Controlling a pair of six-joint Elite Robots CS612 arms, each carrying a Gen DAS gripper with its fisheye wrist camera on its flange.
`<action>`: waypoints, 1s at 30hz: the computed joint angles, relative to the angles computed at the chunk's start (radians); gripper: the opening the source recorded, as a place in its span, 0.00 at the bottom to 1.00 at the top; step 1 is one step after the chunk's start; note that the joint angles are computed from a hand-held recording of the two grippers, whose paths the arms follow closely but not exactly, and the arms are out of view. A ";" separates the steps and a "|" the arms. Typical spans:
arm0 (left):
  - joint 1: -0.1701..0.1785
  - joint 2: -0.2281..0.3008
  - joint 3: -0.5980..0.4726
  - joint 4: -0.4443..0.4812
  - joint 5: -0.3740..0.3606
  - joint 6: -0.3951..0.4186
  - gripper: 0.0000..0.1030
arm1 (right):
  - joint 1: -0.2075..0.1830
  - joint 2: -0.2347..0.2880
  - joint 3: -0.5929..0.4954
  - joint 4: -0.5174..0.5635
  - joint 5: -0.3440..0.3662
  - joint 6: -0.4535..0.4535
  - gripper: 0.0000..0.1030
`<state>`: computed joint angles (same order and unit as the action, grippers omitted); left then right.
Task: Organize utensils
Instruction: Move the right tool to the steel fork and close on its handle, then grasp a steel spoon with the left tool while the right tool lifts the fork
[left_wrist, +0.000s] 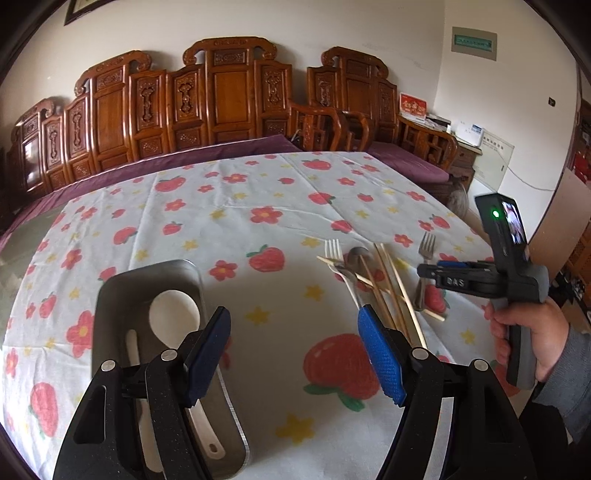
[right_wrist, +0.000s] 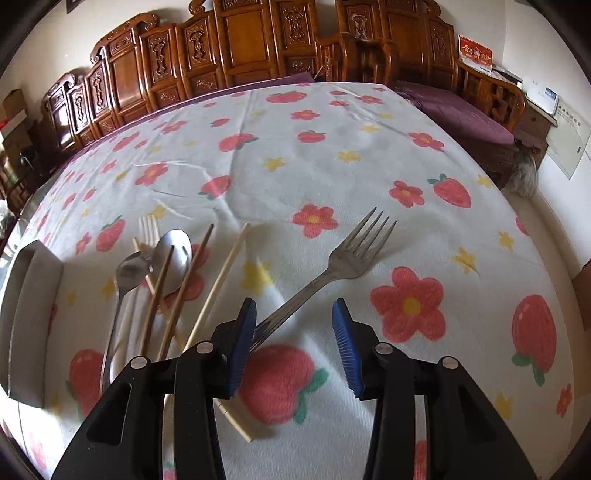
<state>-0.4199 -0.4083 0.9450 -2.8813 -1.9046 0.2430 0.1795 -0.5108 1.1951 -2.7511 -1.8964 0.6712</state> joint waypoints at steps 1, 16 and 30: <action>-0.004 0.000 0.003 0.001 0.006 0.010 0.66 | -0.002 0.004 -0.007 0.011 0.003 0.000 0.44; -0.020 0.008 0.017 0.029 0.042 0.051 0.66 | -0.019 -0.005 -0.014 0.100 0.049 -0.012 0.10; -0.028 0.019 0.008 0.054 0.021 0.047 0.66 | -0.006 -0.067 0.115 -0.043 0.093 -0.100 0.08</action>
<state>-0.4482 -0.3898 0.9528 -2.8276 -1.8841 0.2902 0.1733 -0.5776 1.3096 -2.7944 -1.8033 0.5714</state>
